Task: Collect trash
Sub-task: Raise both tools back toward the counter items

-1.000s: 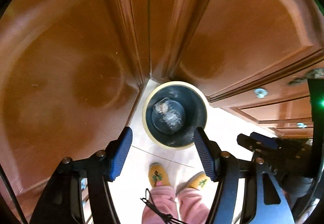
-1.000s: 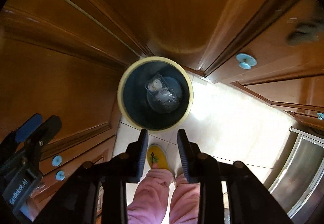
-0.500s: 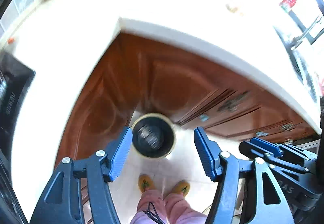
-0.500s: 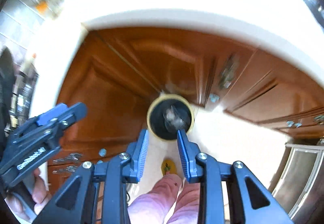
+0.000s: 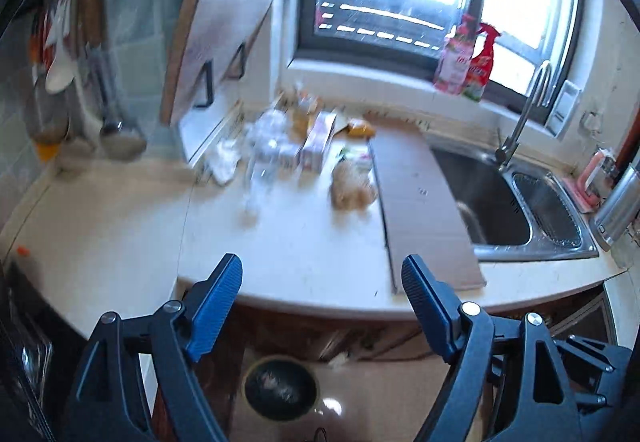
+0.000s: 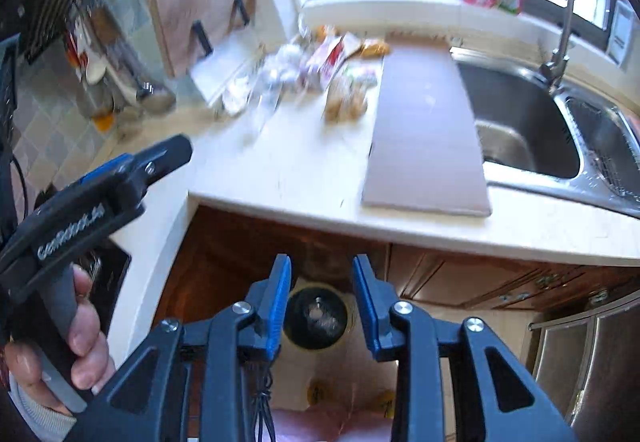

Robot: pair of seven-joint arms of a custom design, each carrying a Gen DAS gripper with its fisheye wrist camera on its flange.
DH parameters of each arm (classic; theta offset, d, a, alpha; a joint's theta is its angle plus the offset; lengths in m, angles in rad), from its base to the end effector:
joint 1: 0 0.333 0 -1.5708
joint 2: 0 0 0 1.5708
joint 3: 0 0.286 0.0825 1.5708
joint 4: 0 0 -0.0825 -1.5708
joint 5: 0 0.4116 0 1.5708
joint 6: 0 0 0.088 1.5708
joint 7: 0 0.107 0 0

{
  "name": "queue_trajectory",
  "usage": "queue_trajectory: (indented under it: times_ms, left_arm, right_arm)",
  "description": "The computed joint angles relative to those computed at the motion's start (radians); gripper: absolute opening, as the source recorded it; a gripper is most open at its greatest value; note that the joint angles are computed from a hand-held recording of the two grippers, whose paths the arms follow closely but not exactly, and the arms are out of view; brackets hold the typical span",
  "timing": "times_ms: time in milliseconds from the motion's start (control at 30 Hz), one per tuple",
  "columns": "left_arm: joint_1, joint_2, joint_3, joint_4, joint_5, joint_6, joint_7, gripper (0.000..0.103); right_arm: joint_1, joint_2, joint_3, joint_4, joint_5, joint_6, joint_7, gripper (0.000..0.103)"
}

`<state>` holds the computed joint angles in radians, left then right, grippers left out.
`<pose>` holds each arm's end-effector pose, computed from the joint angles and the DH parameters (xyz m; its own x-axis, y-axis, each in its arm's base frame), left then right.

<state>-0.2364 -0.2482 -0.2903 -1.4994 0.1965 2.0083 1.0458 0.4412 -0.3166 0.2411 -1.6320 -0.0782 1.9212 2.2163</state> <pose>0.4376 -0.2753 0.8164 -0.0808 -0.9903 0.1127 -0.7115 -0.0219 -0.7024 0.3777 0.3344 0.7715 0.1147 -0.9696 -0.2160 -0.8443 0.0195 -0.5356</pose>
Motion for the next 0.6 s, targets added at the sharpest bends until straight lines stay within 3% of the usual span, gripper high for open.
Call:
queue_trajectory:
  times_ms: [133, 333, 500, 600]
  left_arm:
    - [-0.004, 0.083, 0.004, 0.087, 0.008, 0.018, 0.051, 0.081]
    - [0.000, 0.120, 0.030, 0.068, -0.002, 0.051, 0.071, 0.081]
    - [0.013, 0.210, 0.040, 0.125, 0.071, 0.034, 0.042, 0.082]
    - [0.006, 0.307, 0.053, 0.228, 0.124, -0.020, 0.030, 0.083]
  right_arm:
    - [-0.017, 0.000, 0.009, 0.015, -0.040, 0.013, 0.052, 0.035]
    - [-0.030, 0.041, -0.022, 0.062, -0.028, 0.024, 0.032, 0.039]
    - [-0.038, 0.177, -0.068, 0.169, 0.035, 0.063, -0.061, 0.045]
    - [-0.041, 0.296, -0.091, 0.285, 0.088, 0.046, -0.123, 0.045]
